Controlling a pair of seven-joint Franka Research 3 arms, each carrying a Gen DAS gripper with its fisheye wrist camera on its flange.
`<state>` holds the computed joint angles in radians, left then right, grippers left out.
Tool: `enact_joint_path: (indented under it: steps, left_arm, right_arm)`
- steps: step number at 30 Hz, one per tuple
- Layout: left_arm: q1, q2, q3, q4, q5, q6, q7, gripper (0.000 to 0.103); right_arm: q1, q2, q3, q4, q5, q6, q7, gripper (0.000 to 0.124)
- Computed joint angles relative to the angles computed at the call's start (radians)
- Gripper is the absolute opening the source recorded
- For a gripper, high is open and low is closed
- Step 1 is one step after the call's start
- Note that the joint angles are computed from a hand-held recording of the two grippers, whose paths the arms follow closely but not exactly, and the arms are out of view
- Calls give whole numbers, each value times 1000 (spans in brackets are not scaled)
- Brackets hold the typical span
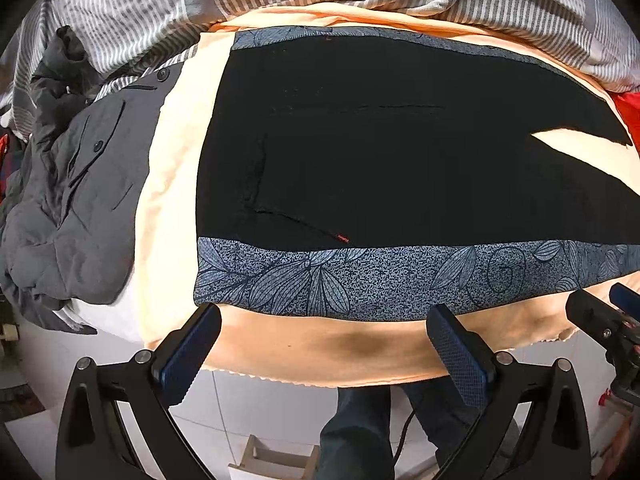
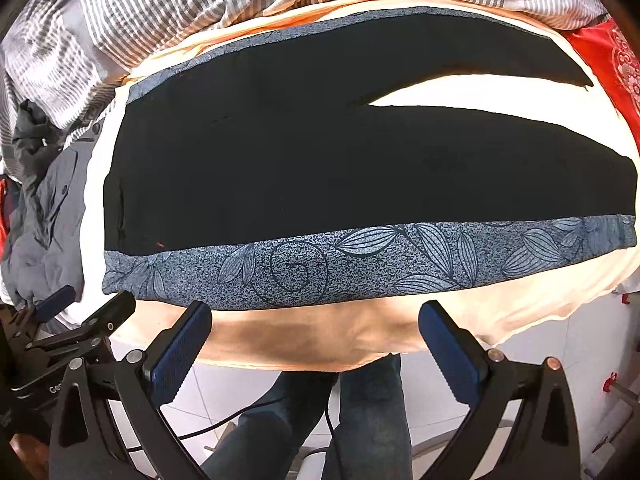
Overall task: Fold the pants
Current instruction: 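Position both grippers open over the patterned waistband of the black trousers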
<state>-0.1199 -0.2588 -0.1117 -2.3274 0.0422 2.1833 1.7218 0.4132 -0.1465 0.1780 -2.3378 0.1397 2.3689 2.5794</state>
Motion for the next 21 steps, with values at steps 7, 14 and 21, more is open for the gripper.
enact_joint_path:
  steps: [7,14,21]
  left_arm:
    - [0,14,-2,15,0,-3,5,103]
    - [0,25,-4,25,-3,-6,6,103]
    - [1,34,-4,30,-14,-12,7,103]
  right_arm:
    - [-6,-2,-3,2,-8,-11,7,103]
    - [-7,3,-5,6,-6,-16,3,103]
    - [-7,10,-6,13,-8,-23,4,103]
